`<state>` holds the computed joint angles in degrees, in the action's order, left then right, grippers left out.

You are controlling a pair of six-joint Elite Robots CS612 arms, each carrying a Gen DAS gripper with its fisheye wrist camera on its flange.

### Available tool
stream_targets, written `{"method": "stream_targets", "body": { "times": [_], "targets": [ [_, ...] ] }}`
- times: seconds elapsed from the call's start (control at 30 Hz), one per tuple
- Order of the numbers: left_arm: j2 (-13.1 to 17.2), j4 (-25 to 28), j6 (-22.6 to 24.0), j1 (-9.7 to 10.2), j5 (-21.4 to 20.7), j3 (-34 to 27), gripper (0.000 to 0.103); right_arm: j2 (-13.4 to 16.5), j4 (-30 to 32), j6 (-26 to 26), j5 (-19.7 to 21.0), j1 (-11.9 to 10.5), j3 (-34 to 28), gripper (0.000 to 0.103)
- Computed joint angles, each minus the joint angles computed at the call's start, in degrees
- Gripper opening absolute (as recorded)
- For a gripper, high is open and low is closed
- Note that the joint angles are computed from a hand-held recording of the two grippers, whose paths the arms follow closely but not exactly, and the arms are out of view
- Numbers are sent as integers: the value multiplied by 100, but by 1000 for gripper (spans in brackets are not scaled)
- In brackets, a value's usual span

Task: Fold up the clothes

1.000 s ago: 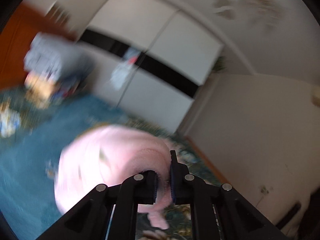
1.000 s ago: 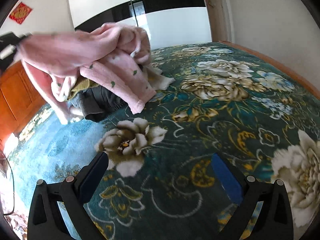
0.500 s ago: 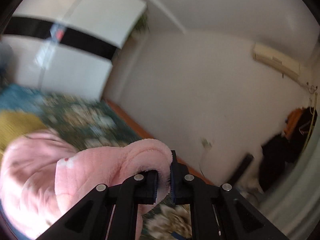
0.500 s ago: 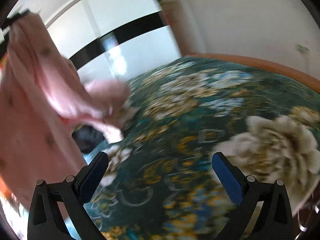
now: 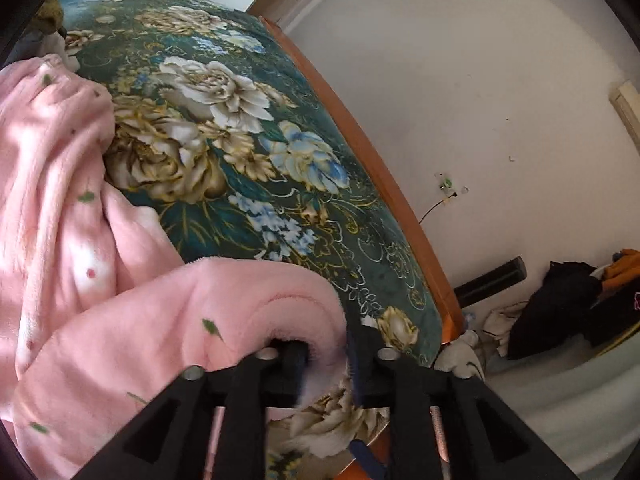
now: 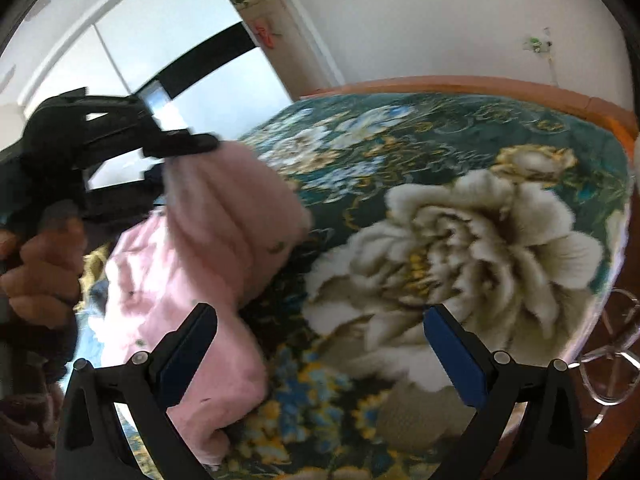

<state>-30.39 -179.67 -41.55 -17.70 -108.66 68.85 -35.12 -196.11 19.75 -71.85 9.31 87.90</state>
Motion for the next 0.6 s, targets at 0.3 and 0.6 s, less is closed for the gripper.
{"method": "stream_targets", "body": {
  "times": [0.3, 0.6],
  "targets": [
    [-178, -1135, 56, 318, -651, 594, 73, 74, 417, -587, 587, 114, -164, 103],
    [-699, -1027, -704, 861, 2127, 1878, 73, 213, 972, -777, 496, 241, -484, 103]
  ]
}}
